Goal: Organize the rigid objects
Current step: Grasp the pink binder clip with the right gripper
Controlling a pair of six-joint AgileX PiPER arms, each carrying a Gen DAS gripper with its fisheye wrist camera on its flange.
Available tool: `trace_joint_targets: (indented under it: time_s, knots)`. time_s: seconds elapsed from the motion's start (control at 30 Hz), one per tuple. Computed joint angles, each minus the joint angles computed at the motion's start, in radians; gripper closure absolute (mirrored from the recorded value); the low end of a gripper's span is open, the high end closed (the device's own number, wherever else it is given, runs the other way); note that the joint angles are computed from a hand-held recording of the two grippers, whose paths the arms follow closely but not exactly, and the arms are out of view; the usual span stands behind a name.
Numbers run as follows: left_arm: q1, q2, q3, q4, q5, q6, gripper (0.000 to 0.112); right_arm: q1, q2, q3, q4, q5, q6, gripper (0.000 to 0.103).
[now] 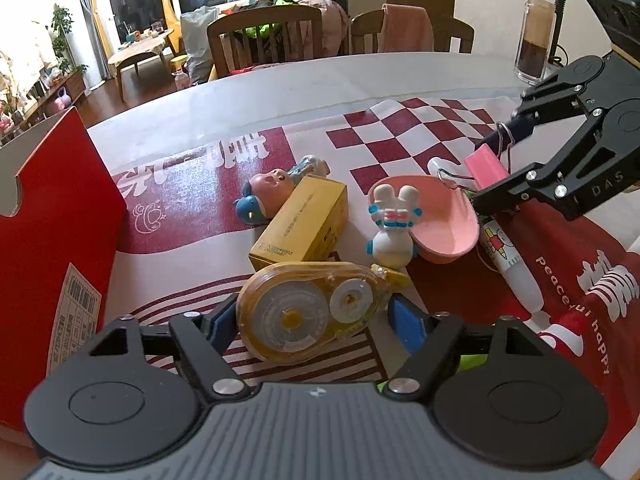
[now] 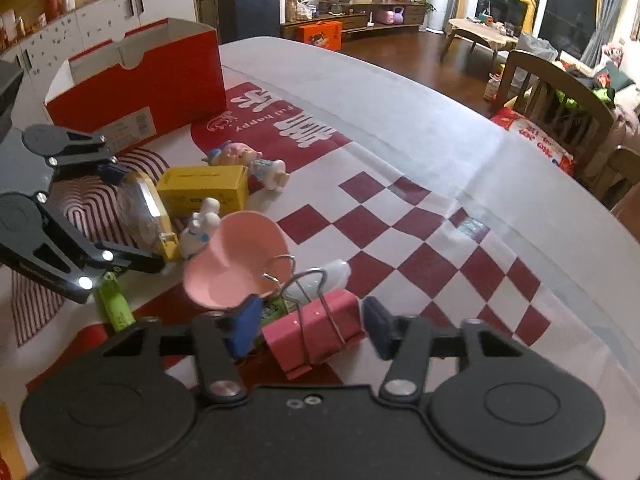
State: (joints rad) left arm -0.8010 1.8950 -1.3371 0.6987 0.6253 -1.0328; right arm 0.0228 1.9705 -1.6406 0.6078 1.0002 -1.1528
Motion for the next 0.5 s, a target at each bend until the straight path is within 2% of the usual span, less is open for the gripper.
trace_joint_targets:
  time_s: [0.1, 0.2, 0.37, 0.5]
  knots:
    - [-0.001, -0.005, 0.007, 0.003, -0.004, -0.004, 0.035, -0.005, -0.035, 0.061, 0.03, -0.049, 0.006, 0.062]
    - [-0.004, -0.009, 0.012, 0.009, -0.004, -0.013, 0.035, -0.013, -0.073, 0.112, 0.051, -0.091, 0.047, 0.089]
    - [-0.004, -0.026, 0.034, 0.017, -0.024, -0.039, 0.035, -0.019, -0.147, 0.232, 0.075, -0.17, 0.044, 0.09]
    - [-0.013, -0.053, 0.059, 0.039, -0.026, -0.071, 0.035, -0.046, -0.194, 0.283, 0.116, -0.175, 0.054, 0.096]
